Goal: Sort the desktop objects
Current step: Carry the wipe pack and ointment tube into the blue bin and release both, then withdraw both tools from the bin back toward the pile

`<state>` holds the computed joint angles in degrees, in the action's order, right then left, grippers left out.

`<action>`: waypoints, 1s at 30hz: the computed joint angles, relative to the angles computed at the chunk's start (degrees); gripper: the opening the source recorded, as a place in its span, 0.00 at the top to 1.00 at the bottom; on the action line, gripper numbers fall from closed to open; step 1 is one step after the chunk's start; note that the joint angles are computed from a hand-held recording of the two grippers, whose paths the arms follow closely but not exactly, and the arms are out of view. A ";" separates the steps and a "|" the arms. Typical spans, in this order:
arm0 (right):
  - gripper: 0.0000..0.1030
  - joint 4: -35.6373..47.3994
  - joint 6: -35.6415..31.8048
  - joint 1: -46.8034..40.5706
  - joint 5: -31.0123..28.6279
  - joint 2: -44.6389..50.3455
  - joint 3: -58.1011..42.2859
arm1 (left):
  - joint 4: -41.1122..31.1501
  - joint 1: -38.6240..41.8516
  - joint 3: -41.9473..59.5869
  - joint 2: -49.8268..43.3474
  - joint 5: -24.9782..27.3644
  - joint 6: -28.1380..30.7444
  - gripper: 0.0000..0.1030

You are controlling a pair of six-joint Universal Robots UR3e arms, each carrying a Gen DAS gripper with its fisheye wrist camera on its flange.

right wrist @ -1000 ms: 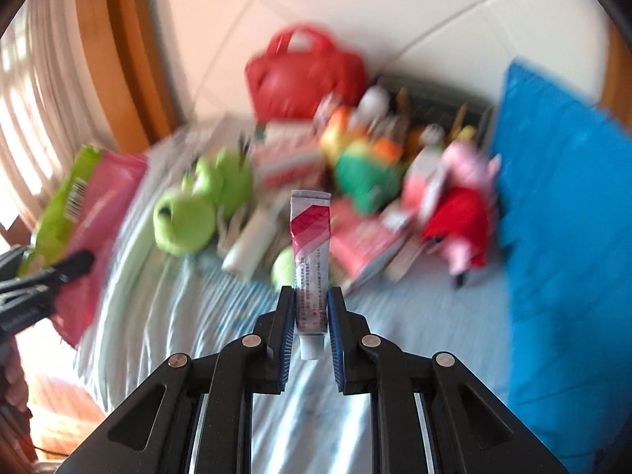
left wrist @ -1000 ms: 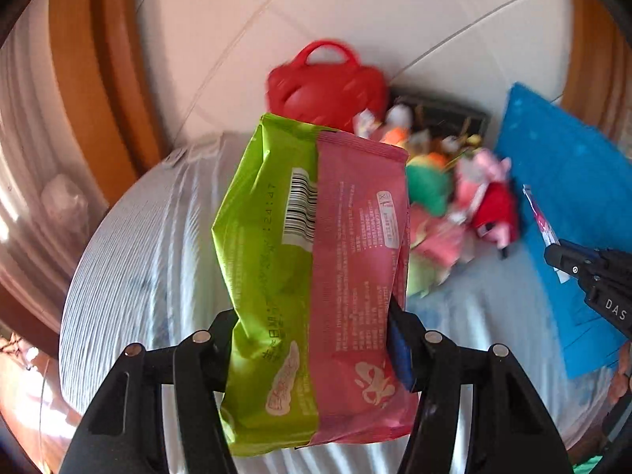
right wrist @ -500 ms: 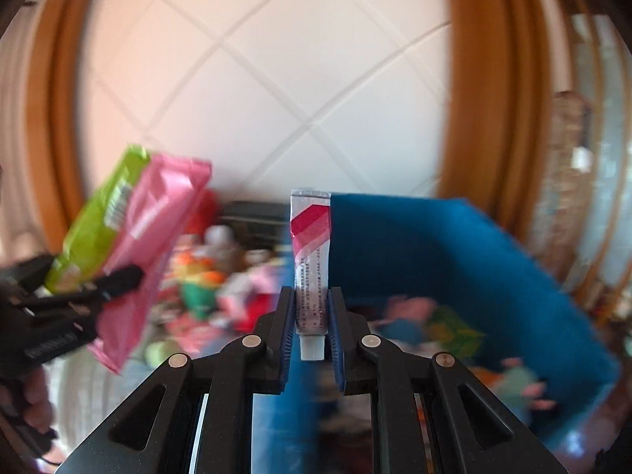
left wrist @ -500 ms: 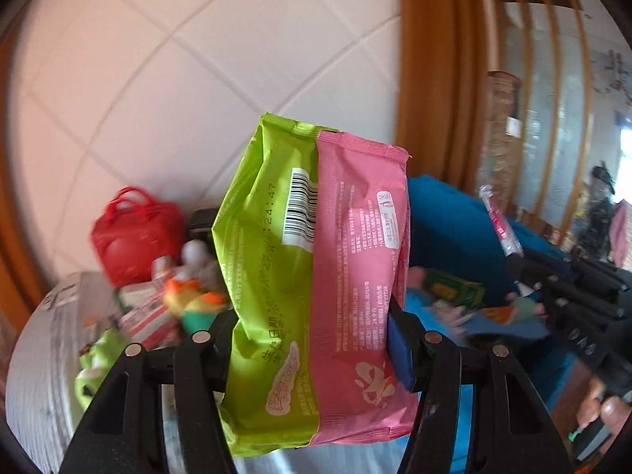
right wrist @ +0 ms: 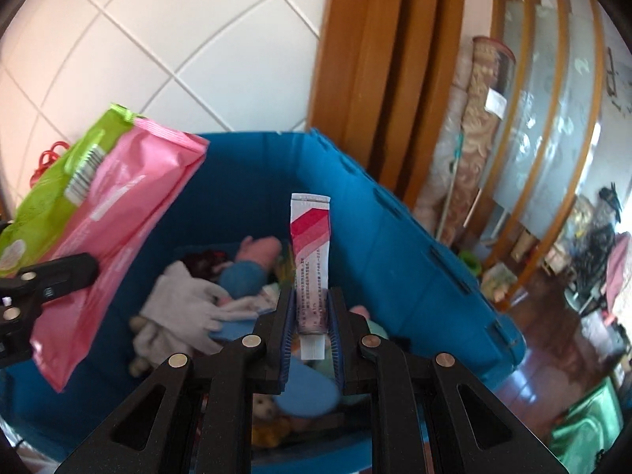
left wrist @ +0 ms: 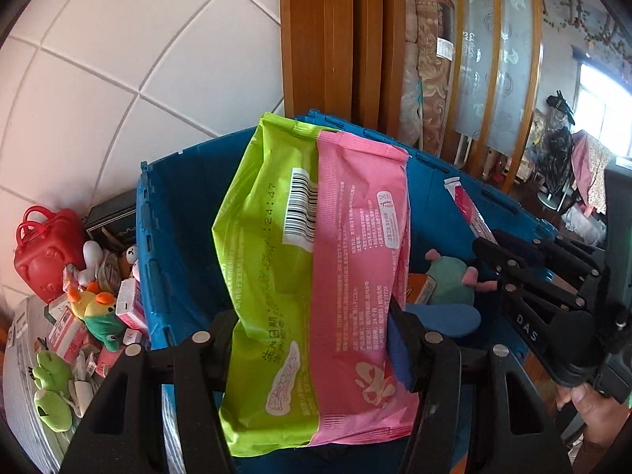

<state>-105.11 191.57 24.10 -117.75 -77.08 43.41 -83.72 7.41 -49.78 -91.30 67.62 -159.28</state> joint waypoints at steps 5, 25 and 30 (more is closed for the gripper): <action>0.84 -4.40 -2.64 -3.51 2.32 -4.82 9.20 | 1.40 -2.76 0.29 -0.84 3.59 -1.77 0.44; 0.00 -5.19 -3.48 -3.05 -0.73 -4.01 7.03 | 9.92 -0.57 -8.38 5.36 5.63 -3.89 0.04; 0.00 -1.45 -0.83 0.52 -3.41 -1.93 -0.27 | 10.02 7.93 -12.02 10.95 -3.01 -1.14 0.04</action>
<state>-106.56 190.74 24.62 -121.16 -79.01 43.14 -73.70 15.34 -61.80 -80.35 64.61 -160.41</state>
